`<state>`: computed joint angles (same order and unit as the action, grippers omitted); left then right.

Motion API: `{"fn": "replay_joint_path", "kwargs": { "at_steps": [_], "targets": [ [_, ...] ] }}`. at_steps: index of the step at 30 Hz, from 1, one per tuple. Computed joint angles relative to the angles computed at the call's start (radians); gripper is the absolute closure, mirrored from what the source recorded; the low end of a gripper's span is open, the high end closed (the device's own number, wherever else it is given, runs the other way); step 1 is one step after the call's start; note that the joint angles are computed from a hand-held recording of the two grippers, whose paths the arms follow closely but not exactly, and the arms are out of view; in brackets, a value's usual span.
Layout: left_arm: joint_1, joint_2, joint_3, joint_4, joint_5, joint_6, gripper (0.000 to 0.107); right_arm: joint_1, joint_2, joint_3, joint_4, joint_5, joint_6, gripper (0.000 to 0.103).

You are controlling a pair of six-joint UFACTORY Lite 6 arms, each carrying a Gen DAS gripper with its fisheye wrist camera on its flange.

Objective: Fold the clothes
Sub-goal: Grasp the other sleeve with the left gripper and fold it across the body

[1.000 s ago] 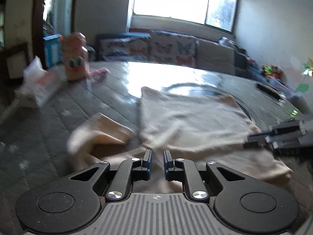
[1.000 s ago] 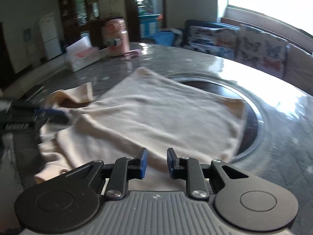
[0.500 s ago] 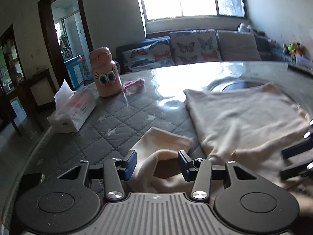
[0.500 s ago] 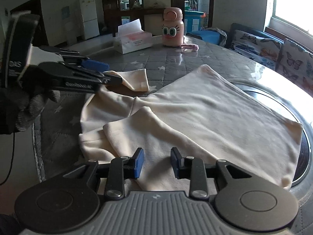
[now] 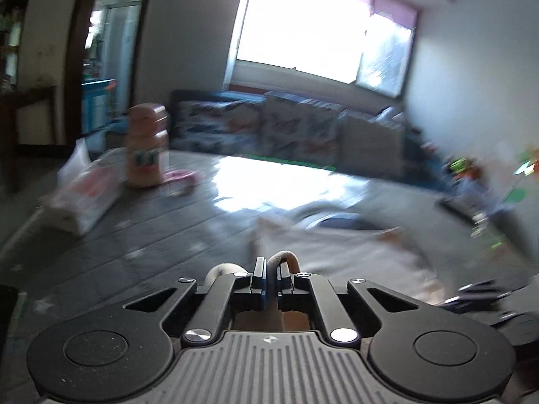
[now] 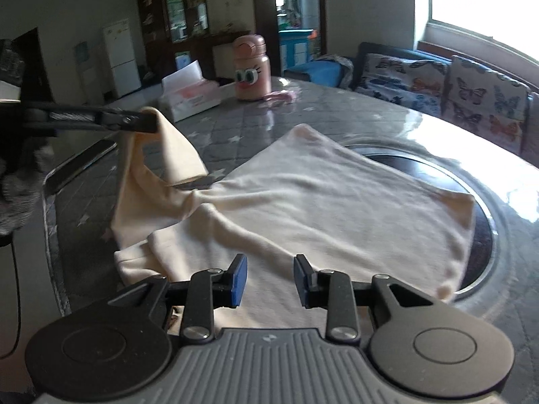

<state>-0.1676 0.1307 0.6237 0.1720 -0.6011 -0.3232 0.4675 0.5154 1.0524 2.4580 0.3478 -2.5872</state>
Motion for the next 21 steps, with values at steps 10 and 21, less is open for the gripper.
{"fn": "replay_joint_path", "kwargs": {
  "at_steps": [10,21],
  "targets": [
    [-0.152,0.069,0.098,0.313,-0.035,-0.296,0.097,-0.116,-0.128,-0.163,0.151,0.043,-0.133,0.073],
    [-0.132,0.100,0.007,0.270,-0.008,-0.149,0.064,-0.194,-0.210,-0.260,0.051,0.062,-0.049,0.073]
  ]
}}
